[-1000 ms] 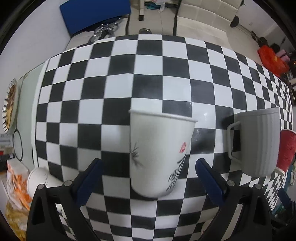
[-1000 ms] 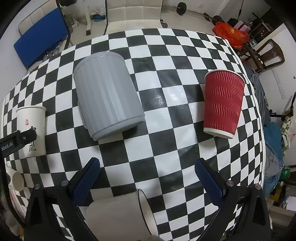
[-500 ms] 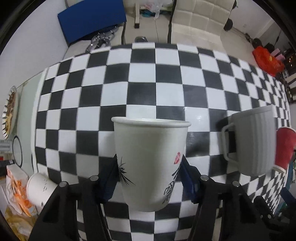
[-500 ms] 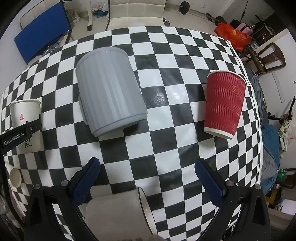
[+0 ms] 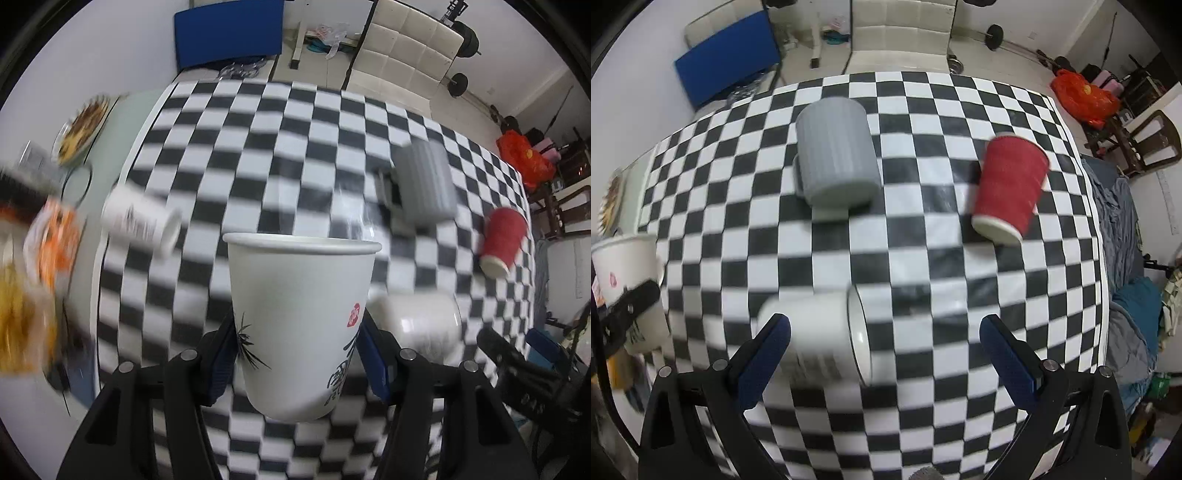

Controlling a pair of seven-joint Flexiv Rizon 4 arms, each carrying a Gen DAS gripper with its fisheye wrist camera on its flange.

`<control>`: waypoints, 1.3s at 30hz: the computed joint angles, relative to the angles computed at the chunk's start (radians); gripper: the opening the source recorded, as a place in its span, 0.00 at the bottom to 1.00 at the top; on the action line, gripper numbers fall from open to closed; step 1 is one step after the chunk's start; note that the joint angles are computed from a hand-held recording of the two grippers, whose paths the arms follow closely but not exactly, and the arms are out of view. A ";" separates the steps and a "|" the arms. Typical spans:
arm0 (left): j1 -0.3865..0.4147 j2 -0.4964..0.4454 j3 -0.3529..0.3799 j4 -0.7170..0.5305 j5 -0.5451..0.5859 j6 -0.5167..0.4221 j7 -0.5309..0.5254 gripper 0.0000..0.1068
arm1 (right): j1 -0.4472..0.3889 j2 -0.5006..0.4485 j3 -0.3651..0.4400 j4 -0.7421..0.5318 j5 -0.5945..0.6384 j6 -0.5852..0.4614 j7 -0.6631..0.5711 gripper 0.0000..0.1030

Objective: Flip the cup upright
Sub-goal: 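Lift the white paper cup with the left gripper toward the right gripper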

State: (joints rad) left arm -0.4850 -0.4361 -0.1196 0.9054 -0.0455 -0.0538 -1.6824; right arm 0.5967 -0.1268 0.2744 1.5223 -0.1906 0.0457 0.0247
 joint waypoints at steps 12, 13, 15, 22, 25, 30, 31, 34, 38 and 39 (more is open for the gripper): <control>-0.007 0.317 -0.053 0.530 -0.142 0.069 -0.160 0.53 | 0.058 0.188 0.116 0.254 0.144 0.111 0.157 1.00; -0.012 0.331 -0.059 0.557 -0.140 0.072 -0.168 0.53 | 0.059 0.202 0.121 0.278 0.162 0.125 0.166 1.00; -0.016 0.333 -0.073 0.580 -0.136 0.076 -0.169 0.53 | 0.062 0.222 0.132 0.315 0.183 0.144 0.194 1.00; -0.045 0.305 -0.100 0.601 -0.077 0.089 -0.167 0.53 | 0.068 0.259 0.146 0.394 0.231 0.185 0.246 1.00; -0.057 0.294 -0.103 0.600 -0.051 0.097 -0.159 0.53 | 0.070 0.265 0.148 0.413 0.247 0.198 0.259 1.00; -0.077 0.287 -0.105 0.602 0.002 0.109 -0.132 0.55 | 0.071 0.264 0.147 0.428 0.256 0.208 0.273 1.00; -0.080 0.286 -0.105 0.604 0.006 0.119 -0.131 0.56 | 0.072 0.263 0.147 0.428 0.255 0.205 0.273 1.00; -0.085 0.279 -0.103 0.603 0.025 0.120 -0.133 0.57 | 0.076 0.249 0.146 0.414 0.249 0.196 0.279 1.00; -0.086 0.279 -0.099 0.616 0.032 0.125 -0.120 0.70 | 0.077 0.238 0.141 0.405 0.239 0.193 0.282 1.00; -0.084 0.281 -0.097 0.622 0.028 0.130 -0.113 0.72 | 0.082 0.224 0.142 0.389 0.232 0.191 0.292 1.00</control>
State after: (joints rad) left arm -0.5695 -0.1547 -0.2169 1.5273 -0.0176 0.0763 -1.7957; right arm 0.6785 0.0969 0.4167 1.9116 0.0410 0.2363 0.3163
